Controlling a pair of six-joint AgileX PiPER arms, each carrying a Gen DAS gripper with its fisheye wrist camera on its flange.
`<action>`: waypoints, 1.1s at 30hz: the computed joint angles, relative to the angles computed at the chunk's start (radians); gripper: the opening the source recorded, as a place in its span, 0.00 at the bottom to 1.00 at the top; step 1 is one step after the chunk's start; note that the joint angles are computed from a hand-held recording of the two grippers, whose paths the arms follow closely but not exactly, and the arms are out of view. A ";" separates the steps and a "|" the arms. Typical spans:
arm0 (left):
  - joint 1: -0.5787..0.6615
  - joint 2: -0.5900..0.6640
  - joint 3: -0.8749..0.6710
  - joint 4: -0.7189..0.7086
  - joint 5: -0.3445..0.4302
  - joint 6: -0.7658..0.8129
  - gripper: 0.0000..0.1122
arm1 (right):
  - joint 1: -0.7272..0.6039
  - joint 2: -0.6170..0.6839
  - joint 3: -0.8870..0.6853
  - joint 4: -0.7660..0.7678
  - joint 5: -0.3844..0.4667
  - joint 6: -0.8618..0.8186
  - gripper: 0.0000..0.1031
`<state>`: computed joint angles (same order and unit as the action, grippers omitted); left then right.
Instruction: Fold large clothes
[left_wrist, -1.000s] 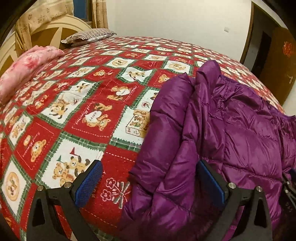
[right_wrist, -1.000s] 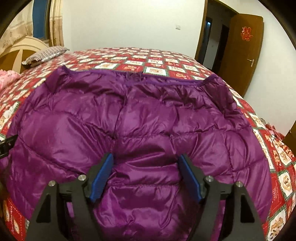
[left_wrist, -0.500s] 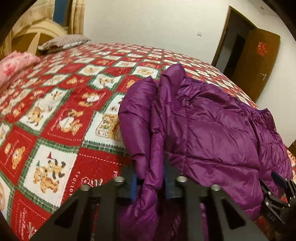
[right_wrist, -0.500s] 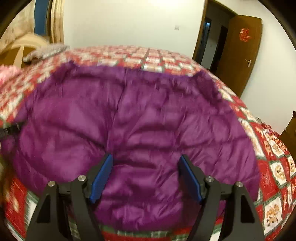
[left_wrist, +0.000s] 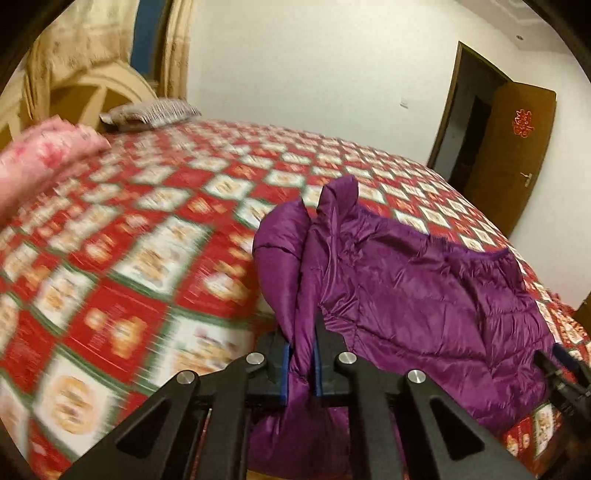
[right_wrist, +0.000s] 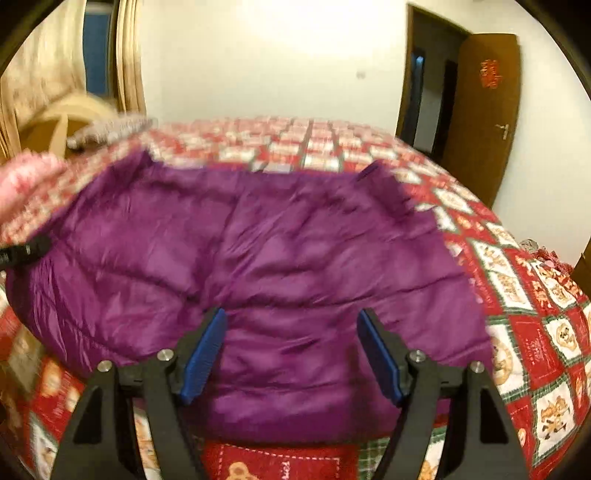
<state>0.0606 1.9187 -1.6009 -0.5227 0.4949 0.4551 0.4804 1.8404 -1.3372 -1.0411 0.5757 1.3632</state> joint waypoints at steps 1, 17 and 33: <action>0.009 -0.025 -0.002 0.010 -0.002 0.004 0.07 | -0.007 -0.017 0.019 -0.045 0.001 0.059 0.75; -0.573 -0.116 -0.058 0.595 -0.105 -0.239 0.07 | -0.297 -0.234 0.312 -0.071 -0.027 0.246 0.76; -0.872 0.005 0.016 1.356 -0.095 -0.750 0.55 | -0.467 -0.328 0.453 0.003 -0.181 0.187 0.76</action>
